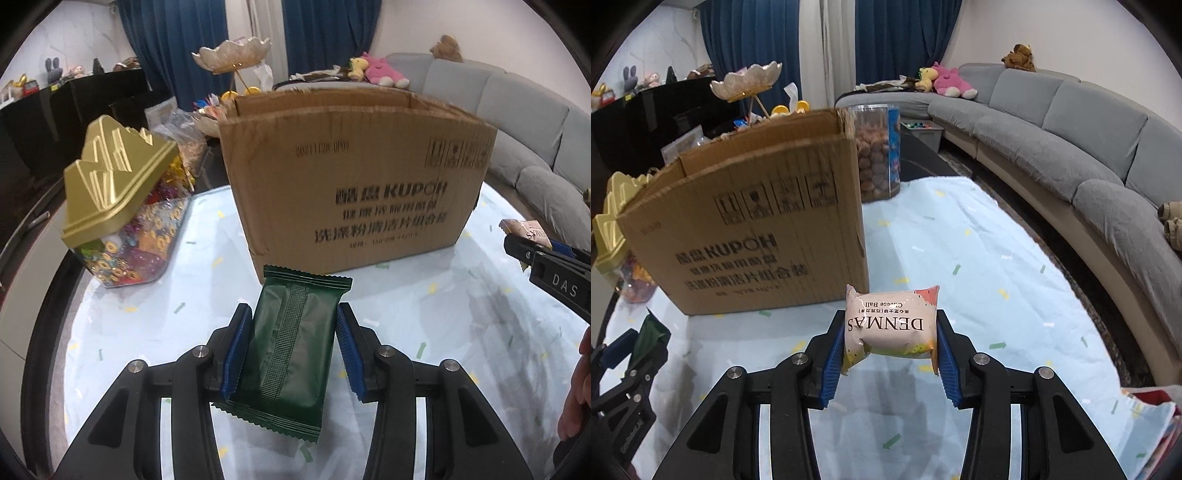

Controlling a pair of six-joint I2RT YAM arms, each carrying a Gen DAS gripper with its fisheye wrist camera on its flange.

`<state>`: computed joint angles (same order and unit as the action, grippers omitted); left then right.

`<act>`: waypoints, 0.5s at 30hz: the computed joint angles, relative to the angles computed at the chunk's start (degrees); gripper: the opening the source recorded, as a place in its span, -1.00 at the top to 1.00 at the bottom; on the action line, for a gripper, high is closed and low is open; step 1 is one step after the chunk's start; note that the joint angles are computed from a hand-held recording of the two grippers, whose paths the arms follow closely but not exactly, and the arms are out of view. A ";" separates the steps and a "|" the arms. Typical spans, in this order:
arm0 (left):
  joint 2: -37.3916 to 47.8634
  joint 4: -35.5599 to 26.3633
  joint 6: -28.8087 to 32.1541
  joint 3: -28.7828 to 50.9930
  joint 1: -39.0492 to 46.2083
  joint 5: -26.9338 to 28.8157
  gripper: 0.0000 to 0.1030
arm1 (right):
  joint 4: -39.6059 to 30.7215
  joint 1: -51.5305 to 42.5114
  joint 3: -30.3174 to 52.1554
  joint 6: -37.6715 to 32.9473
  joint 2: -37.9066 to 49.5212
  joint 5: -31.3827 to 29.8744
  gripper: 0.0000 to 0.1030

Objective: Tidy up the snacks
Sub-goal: 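Carry the green and DENMAS packets over the cardboard box with both tools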

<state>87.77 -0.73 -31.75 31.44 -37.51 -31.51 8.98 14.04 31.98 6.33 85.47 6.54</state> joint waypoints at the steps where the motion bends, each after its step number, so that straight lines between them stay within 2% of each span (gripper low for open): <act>1: -0.73 -1.55 -0.80 0.54 -0.51 -0.68 0.11 | -0.55 -0.08 0.05 -0.27 -0.79 -0.16 0.11; 15: -8.25 -16.93 -7.98 7.77 -4.23 -6.40 0.11 | -12.27 -1.44 2.97 -2.89 -12.49 -3.26 0.11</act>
<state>79.52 -17.66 -39.73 39.22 -41.74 -37.91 -3.28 12.60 34.94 3.44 72.98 3.28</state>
